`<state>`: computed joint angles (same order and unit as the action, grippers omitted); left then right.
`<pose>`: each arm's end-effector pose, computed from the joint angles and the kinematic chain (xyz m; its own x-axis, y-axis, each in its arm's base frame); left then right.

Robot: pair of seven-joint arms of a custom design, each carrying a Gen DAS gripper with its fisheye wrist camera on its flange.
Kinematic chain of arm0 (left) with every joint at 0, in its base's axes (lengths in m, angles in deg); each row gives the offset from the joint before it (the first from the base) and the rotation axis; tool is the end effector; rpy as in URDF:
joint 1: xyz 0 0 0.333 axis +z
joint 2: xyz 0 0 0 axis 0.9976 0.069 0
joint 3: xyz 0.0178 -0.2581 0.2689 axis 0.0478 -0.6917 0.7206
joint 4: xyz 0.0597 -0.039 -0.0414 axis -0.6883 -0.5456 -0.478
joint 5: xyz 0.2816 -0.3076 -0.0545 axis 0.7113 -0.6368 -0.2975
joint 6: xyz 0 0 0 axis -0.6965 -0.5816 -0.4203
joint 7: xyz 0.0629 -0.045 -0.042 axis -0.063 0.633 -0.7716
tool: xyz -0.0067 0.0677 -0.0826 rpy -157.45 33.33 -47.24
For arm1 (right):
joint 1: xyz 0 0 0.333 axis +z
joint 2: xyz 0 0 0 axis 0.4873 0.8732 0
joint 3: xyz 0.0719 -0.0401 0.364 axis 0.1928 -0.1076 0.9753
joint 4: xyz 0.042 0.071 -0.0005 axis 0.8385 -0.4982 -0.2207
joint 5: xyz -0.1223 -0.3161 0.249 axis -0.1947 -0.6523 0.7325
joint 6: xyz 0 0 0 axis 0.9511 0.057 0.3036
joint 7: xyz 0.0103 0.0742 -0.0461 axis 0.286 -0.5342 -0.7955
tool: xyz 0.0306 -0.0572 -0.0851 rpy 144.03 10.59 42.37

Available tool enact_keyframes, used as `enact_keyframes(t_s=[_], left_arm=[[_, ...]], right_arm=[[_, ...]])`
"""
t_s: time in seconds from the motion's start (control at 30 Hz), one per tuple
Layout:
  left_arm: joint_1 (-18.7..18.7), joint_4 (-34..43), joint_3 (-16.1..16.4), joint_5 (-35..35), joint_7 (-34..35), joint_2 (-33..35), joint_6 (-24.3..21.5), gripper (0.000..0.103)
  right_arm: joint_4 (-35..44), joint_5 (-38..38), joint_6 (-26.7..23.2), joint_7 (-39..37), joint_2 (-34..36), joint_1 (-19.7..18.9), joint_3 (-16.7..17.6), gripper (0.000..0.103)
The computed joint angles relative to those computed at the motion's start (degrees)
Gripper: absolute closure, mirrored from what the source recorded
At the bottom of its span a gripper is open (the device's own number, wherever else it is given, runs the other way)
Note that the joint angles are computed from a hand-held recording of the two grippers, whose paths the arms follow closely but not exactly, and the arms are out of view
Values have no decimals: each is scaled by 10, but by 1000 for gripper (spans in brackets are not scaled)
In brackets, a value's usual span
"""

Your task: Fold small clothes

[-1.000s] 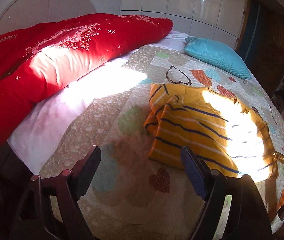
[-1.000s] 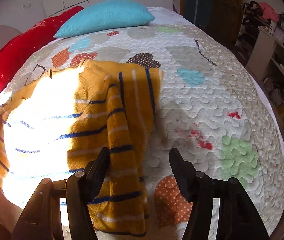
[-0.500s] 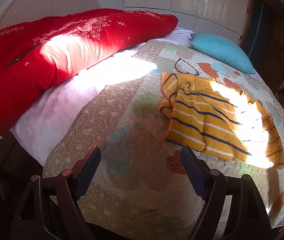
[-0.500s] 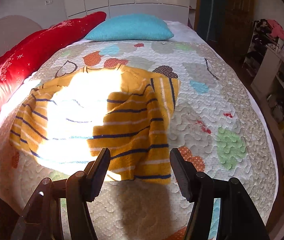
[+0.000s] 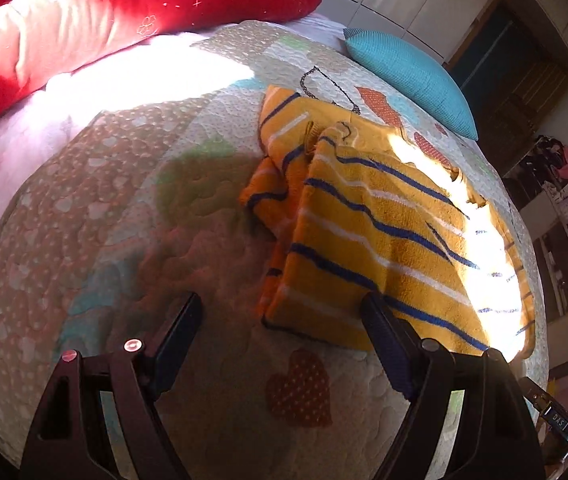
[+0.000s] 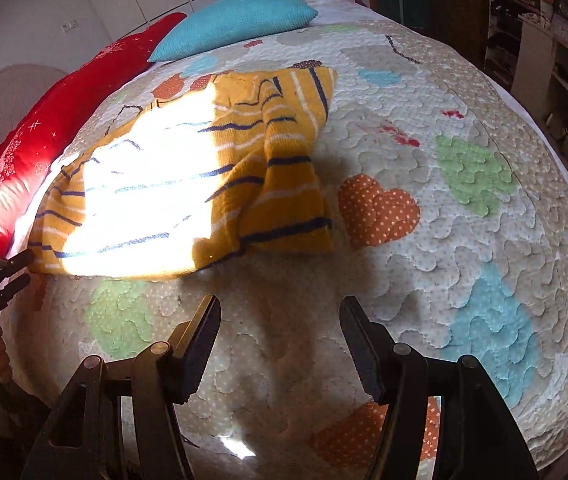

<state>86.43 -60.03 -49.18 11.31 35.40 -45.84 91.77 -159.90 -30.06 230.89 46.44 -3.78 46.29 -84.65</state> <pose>0.5583 -0.0600 0.4528 0.4131 -0.8484 0.3311 -0.6930 -0.5287 -0.4901 0.6088 0.2198 0.4564 0.2136 -0.9541 -0.2100 -0.8704 -0.0883 -0.4843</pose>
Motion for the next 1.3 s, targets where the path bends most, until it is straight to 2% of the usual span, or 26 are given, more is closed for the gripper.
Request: enact_keyframes(t_s=[0.03, 0.1, 0.13, 0.17, 0.23, 0.27, 0.33, 0.37, 0.4, 0.43, 0.47, 0.53, 0.6, 0.7, 0.77, 0.83, 0.87, 0.93, 1.03, 1.07, 1.1, 1.13, 1.2, 1.3], left_arm=[[0, 16, -1, 7, -3, 14, -9, 43], [1, 44, -3, -40, 29, 30, -50, 94], [4, 39, -2, -76, 33, 26, -40, 94], [7, 27, 1, -84, 18, 17, -29, 95], [18, 9, 7, -29, -45, -2, -27, 95], [17, -1, 10, -41, -36, -10, -24, 95], [0, -24, 21, -120, 41, -25, -1, 93], [-1, -35, 21, -123, 47, -36, 10, 91], [11, -46, 12, -86, 17, -49, 12, 90], [39, -55, -8, -20, -41, -64, 7, 87], [50, -66, -14, 10, -70, -79, 6, 83], [55, -97, -10, 26, -101, -110, 23, 57], [76, -129, -17, 53, -134, -144, 39, 53], [96, -159, -21, 83, -152, -189, 18, 53], [97, -178, -13, 89, -156, -212, 10, 53], [86, -196, 9, 78, -148, -230, 8, 51], [81, -206, 19, 71, -145, -238, 8, 51], [83, -220, 27, 62, -143, -253, 10, 51], [96, -233, 26, 57, -146, -269, 10, 51], [95, -235, 28, 53, -147, -271, 10, 51], [91, -234, 30, 48, -146, -270, 9, 51], [87, -234, 33, 44, -143, -271, 9, 51], [90, -231, 21, 45, -147, -275, 4, 51], [99, -222, -2, 56, -161, -276, -8, 51]], right_arm=[[-2, 0, 0, 1, 0, -1, -2, 37], [-8, -3, 4, 7, -4, -2, -4, 37], [-10, -11, 4, 15, -7, 0, -7, 37], [-11, -21, 5, 22, -9, 1, -10, 37], [-9, -42, 9, 32, -13, 3, -12, 37], [-6, -52, 9, 36, -14, 5, -12, 37], [8, -47, 13, 17, -9, 7, -1, 37], [21, -32, 12, -10, -4, 7, 10, 37], [36, -19, 8, -36, 4, 10, 20, 37], [52, -12, 4, -58, 14, 16, 30, 37], [68, -6, 0, -82, 25, 23, 39, 37], [100, -9, -7, -130, 49, 45, 56, 37], [127, -53, -6, -150, 73, 84, 55, 37], [161, -162, 10, -135, 113, 162, 23, 37], [187, -273, 24, -76, 145, 235, -36, 37], [219, -387, 31, 2, 182, 308, -109, 37], [238, -434, 32, 39, 201, 336, -139, 37], [272, -489, 32, 93, 228, 361, -167, 40], [343, -492, -21, 110, 267, 353, -146, 44], [368, -491, -38, 112, 281, 350, -140, 52], [393, -482, -53, 109, 295, 342, -129, 68], [414, -472, -67, 109, 307, 336, -120, 74], [430, -443, -75, 105, 311, 317, -99, 86], [413, -367, -51, 90, 288, 271, -55, 89]])
